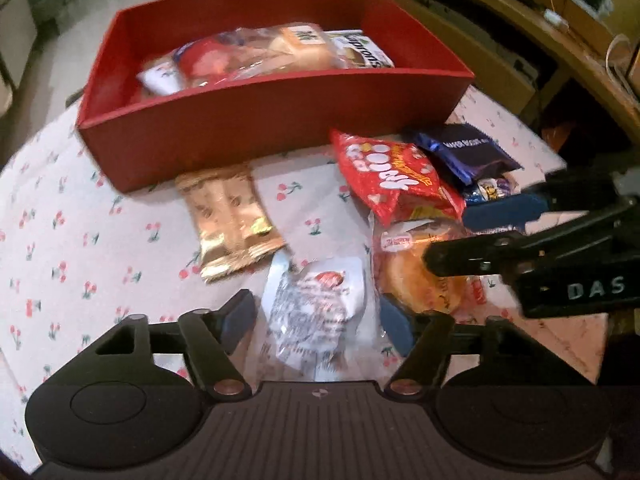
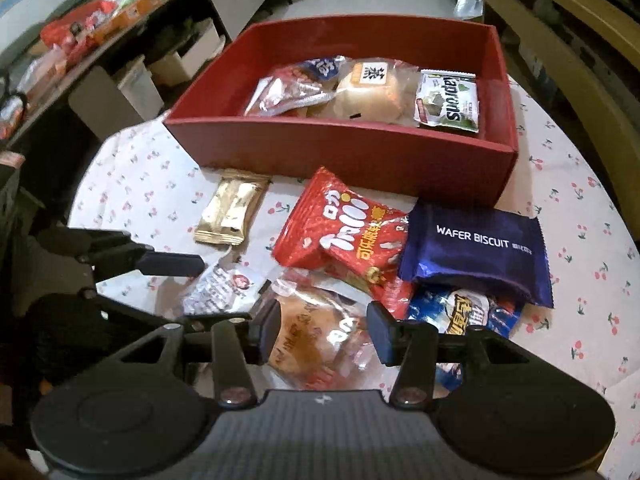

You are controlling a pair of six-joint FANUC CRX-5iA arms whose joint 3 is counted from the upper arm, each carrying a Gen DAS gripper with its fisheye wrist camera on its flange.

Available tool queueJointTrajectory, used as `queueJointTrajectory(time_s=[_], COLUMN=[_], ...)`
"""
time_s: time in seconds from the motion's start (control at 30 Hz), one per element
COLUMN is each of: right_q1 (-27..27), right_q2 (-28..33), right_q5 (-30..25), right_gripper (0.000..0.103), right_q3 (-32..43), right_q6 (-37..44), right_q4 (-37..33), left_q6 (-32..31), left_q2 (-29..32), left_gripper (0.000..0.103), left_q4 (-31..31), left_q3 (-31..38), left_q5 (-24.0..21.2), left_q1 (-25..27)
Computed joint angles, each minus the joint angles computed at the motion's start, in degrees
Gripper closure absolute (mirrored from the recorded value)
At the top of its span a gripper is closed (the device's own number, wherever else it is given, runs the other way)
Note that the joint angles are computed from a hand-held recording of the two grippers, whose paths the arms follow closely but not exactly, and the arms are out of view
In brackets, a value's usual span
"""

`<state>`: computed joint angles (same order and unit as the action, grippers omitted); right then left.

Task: Organize snacks
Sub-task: 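Grasp the white printed packet with left tool while right tool grasps the round pastry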

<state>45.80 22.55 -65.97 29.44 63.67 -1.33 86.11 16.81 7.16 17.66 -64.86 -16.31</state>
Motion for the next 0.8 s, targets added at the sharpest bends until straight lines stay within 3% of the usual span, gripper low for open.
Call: queueJointTrajectory(time_s=[0.13, 0.3, 0.67, 0.73, 0.8], right_q1=[0.3, -0.3, 0.3, 0.5, 0.9], right_q2=[-0.3, -0.4, -1.0, -1.1, -0.8], right_q5=[1.0, -0.3, -1.1, -0.1, 0.1], right_gripper=[0.047, 0.047, 0.047, 0.046, 0.038], right_q3=[-0.5, -0.6, -1.1, -0.8, 0.4], right_q6=[-0.1, -0.2, 2.6, 4.5, 9.8], right_q4=[1.2, 0.6, -1.3, -2.4, -4.4], left_q6=[1.9, 3.7, 2.9, 2.1, 2.8], left_q2=[1.5, -0.7, -7.6, -7.9, -8.0], left_gripper=[0.027, 0.044, 0.048, 0.045, 0.035], left_q4=[-3.5, -3.6, -1.9, -1.2, -0.9], left_q3=[2.7, 0.6, -6.6, -7.1, -7.4], left_q5=[-1.0, -1.2, -3.0, -3.5, -3.8], left_q1=[-1.5, -0.6, 1.2, 1.7, 2.2])
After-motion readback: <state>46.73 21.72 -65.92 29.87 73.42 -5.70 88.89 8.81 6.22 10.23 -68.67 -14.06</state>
